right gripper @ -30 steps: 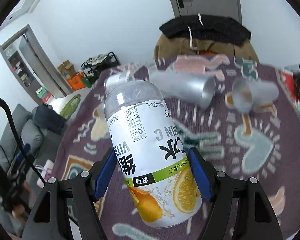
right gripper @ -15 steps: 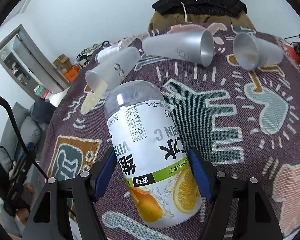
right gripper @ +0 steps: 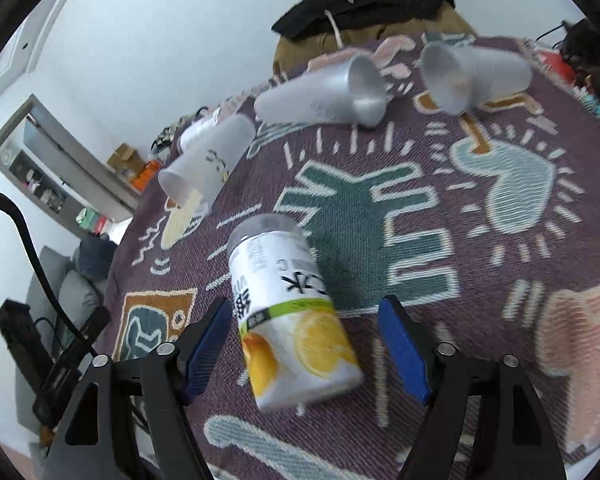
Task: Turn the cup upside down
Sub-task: 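Lower the bottle and set it upright on the blanket, open right tool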
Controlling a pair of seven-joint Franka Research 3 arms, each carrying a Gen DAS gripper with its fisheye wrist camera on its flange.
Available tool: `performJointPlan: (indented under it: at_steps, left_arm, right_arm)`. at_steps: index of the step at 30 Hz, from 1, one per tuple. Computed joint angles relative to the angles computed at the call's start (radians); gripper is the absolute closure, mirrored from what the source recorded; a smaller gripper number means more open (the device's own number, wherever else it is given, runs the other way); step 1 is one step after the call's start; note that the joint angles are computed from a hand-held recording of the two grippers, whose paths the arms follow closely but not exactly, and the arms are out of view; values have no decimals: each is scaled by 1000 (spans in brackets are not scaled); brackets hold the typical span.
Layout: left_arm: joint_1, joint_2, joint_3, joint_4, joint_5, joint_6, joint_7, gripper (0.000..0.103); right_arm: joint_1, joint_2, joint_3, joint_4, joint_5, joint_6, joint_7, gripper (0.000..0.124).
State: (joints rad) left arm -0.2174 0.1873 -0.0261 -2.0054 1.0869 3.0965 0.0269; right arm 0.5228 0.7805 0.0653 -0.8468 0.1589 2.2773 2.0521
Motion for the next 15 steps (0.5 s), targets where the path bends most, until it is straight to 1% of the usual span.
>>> performJointPlan:
  at_steps: [4,6,8,9,11,12,15]
  left_arm:
    - [25,32,-67,26,-176,6,175,1]
    - [54,51,-128,45,-300,1,309,1]
    - [72,71,-173,70,-393,-10,409,1]
    - [88,84,-210,88,-449,-26,473,1]
    - [83,101,-227,117,-509,-50,537,1]
    - [83,111,-242,136,-544,-65,572,1]
    - [64,134,-246,178,-615,-89,637,2]
  right_arm:
    - [9,-145,-26,-228,-34,105,12,44]
    - [13,-205,-34,-321,-59,145,21,44]
    - [20,-269,-42,-422,-89,195,38,44]
    - [20,-296,-42,-466,-100,222,46,44]
    - [15,-348,-33,-562,-109,293,47,44]
    - [9,-364,-26,-591,-107,315,42,44]
    - [5,-406,-22,-677,-117,400,42,44]
